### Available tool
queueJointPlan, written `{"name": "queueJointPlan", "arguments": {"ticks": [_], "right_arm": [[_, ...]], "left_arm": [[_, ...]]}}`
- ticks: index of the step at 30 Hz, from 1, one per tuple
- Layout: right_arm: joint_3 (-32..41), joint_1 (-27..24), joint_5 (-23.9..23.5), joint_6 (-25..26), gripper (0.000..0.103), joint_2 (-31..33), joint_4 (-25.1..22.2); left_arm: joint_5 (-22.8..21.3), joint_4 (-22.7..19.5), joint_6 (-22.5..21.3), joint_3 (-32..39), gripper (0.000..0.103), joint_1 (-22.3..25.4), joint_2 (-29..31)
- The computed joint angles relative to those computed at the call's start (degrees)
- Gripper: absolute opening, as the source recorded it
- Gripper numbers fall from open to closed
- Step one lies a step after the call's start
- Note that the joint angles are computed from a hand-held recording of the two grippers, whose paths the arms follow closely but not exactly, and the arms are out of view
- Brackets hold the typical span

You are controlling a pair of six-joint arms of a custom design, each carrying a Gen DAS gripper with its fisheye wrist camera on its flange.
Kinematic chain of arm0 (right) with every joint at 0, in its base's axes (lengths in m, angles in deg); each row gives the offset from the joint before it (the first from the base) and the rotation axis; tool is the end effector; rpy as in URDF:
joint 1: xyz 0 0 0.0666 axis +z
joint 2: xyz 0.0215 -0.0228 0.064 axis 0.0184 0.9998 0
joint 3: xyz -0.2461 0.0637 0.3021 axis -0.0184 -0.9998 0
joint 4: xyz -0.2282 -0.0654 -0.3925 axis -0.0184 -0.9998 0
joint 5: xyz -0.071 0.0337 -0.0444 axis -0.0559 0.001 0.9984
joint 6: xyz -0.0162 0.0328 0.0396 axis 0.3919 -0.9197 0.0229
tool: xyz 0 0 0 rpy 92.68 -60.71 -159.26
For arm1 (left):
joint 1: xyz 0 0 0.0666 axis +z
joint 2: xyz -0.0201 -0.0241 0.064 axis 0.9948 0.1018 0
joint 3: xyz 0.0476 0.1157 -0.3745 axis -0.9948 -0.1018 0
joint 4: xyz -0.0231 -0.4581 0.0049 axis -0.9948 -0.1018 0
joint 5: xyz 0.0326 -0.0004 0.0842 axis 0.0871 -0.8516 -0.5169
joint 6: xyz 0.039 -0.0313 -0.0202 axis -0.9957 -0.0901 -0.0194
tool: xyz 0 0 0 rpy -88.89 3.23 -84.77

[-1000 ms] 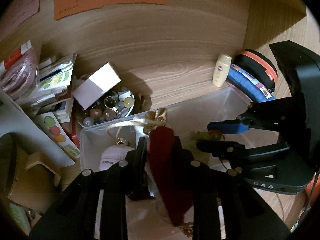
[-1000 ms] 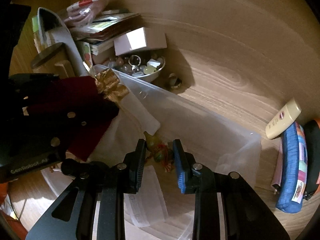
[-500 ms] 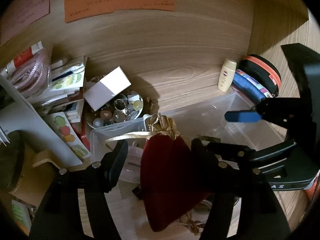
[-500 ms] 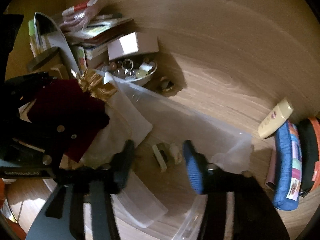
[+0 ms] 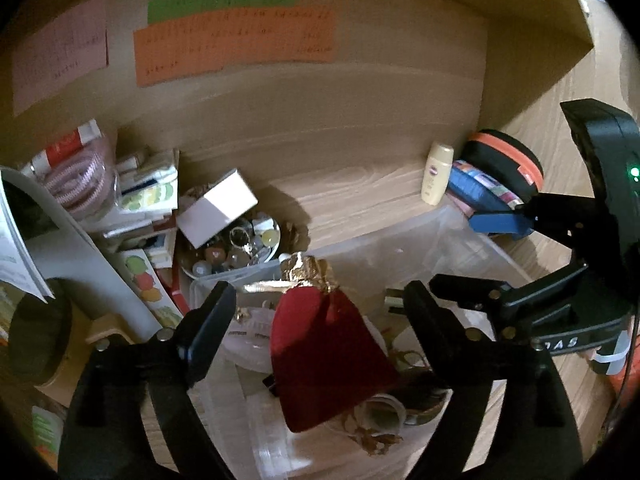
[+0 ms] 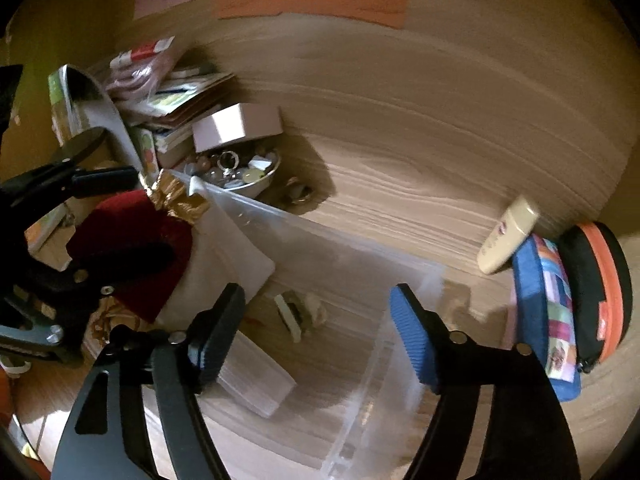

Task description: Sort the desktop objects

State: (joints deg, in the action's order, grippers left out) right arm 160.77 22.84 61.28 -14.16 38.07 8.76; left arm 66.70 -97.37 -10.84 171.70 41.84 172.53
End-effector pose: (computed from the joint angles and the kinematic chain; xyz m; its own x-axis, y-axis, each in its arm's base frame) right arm 0.5036 0.2039 0.4640 -0.5566 -0.4489 -0.6991 -0.5516 0.8289 -0.0931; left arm 0.4660 -0.4071 0.4466 -0.5683 0.1495 -0.8092 0.2543 0.9671 0.0000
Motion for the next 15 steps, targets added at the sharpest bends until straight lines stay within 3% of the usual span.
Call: {"name": "queueJointPlan", "arguments": {"ticks": [6, 15], "right_arm": [[-1.38, -1.28, -0.66, -1.69, 0.08, -2.46, 0.21], [-5.68, -1.43, 0.23, -2.33, 0.083, -7.51, 2.83]], "left_arm": [[-2.82, -0.32, -0.27, -0.02, 0.095, -1.26, -0.81], [-4.65, -3.63, 1.48, -0.02, 0.096, -2.45, -1.71]]}}
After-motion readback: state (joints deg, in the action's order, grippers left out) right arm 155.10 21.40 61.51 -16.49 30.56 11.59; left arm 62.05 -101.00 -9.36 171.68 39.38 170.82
